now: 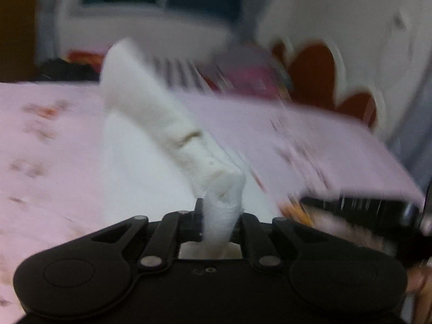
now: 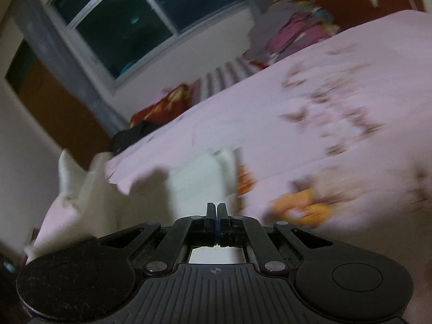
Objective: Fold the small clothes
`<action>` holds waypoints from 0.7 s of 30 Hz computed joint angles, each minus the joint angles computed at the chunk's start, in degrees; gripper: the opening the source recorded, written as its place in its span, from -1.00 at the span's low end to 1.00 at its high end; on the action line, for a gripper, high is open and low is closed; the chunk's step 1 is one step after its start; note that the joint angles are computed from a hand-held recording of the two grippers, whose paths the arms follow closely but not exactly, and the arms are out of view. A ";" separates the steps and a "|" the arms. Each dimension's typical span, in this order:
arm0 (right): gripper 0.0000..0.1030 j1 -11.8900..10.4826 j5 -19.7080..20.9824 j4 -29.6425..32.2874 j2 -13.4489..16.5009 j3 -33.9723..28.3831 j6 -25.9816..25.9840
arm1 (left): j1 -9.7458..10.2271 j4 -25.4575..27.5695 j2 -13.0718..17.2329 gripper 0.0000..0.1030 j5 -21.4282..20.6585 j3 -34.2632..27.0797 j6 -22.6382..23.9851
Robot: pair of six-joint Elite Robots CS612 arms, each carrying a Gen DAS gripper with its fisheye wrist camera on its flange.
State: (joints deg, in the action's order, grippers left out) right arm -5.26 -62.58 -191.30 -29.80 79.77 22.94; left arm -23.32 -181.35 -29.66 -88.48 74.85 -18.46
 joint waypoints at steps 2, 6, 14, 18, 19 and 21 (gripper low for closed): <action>-1.00 -1.47 2.75 0.48 -0.31 0.47 0.77 | -0.80 9.07 0.98 -0.37 -3.02 -2.88 3.19; 0.51 -2.60 2.27 -2.05 -0.86 2.18 0.68 | -0.69 7.00 0.16 -0.23 -8.25 -0.76 0.15; 0.07 -2.78 12.87 2.46 0.47 -0.68 -1.81 | 3.03 0.67 0.75 -0.26 0.75 -1.63 -6.45; 0.06 -1.12 13.80 6.74 1.71 -3.49 -4.07 | 4.18 5.69 2.32 -0.34 -0.23 -4.47 -6.72; 0.05 -0.76 13.77 7.66 1.96 -4.10 -4.27 | 4.31 6.95 2.40 -0.31 -0.19 -4.61 -6.63; 0.05 -0.08 13.47 10.02 2.51 -5.50 -5.25 | 4.47 7.32 1.83 -0.31 0.02 -3.94 -6.41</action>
